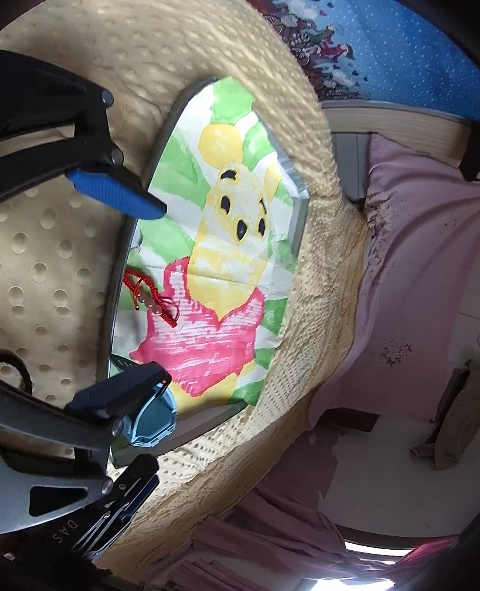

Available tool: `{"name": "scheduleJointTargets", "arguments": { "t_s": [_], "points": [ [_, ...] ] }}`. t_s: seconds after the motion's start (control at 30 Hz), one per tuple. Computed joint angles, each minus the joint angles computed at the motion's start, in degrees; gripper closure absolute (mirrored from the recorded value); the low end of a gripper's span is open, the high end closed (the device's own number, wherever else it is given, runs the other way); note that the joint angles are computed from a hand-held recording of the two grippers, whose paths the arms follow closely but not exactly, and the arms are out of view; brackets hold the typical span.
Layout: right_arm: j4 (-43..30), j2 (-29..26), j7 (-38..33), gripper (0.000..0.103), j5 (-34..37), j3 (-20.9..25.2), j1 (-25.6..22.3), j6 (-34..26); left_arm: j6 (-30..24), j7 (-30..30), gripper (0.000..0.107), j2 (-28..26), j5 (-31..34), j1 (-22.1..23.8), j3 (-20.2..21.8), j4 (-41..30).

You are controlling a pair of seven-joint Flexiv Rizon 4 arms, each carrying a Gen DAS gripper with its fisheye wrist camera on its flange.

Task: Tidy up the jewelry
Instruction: 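Open both grippers to drop the bracelet and watch in the tray, then withdraw, then move the left tool toward the clear hair clip while the right tool approaches the silver rings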

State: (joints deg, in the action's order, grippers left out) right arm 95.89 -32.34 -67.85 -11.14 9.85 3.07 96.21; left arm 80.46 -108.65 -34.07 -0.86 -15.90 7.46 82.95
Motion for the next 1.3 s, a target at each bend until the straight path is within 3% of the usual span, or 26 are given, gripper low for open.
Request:
{"name": "scheduleJointTargets", "arguments": {
  "t_s": [0.07, 0.2, 0.3, 0.4, 0.53, 0.63, 0.77, 0.87, 0.97, 1.17, 1.3],
  "points": [
    [1.99, 1.40, 0.23, 0.054, 0.64, -1.00, 0.39, 2.15, 1.14, 0.98, 0.026, 1.08, -0.88, 0.46, -1.06, 1.48],
    [5.78, 4.39, 0.39, 0.048, 0.75, -1.39, -0.18, 5.26, 2.10, -0.93, 0.025, 3.36, 0.07, -0.83, 0.17, 3.73],
    [9.41, 7.29, 0.56, 0.039, 1.03, -4.12, 1.53, 8.27, 3.39, -3.52, 0.015, 5.33, 1.80, -3.05, 2.76, 5.82],
    [12.82, 10.19, 0.30, 0.029, 1.39, -6.64, 3.38, 10.47, 5.06, -6.24, 0.010, 7.35, 4.51, -5.59, 5.83, 8.00],
    [16.95, 13.79, -1.23, 0.026, 2.71, -9.70, 6.33, 12.94, 6.29, -10.86, 0.006, 10.03, 9.55, -9.53, 10.69, 10.56],
    [20.10, 16.67, -3.94, 0.017, 5.68, -12.93, 10.27, 14.82, 6.89, -16.80, 0.004, 11.60, 15.54, -14.60, 17.12, 11.58],
    [23.91, 20.86, -9.78, 0.015, 11.48, -16.39, 15.84, 15.68, 6.71, -23.19, 0.004, 14.60, 23.35, -18.96, 22.20, 13.54],
    [26.09, 23.53, -13.31, 0.012, 15.35, -16.10, 17.39, 16.03, 5.79, -28.76, 0.004, 17.11, 30.24, -22.50, 26.16, 14.98],
    [27.66, 26.28, -20.45, 0.011, 22.60, -18.70, 22.95, 15.57, 4.83, -34.90, 0.004, 19.97, 37.17, -25.15, 29.09, 16.76],
    [28.35, 30.96, -34.82, 0.010, 38.34, -21.85, 32.35, 12.67, 3.00, -43.21, 0.004, 25.70, 47.30, -26.27, 30.29, 20.86],
    [30.25, 30.25, -31.23, 0.010, 34.86, -14.31, 25.89, 13.97, 1.82, -48.02, 0.004, 29.14, 52.59, -25.38, 29.64, 23.68]
  ]
}}
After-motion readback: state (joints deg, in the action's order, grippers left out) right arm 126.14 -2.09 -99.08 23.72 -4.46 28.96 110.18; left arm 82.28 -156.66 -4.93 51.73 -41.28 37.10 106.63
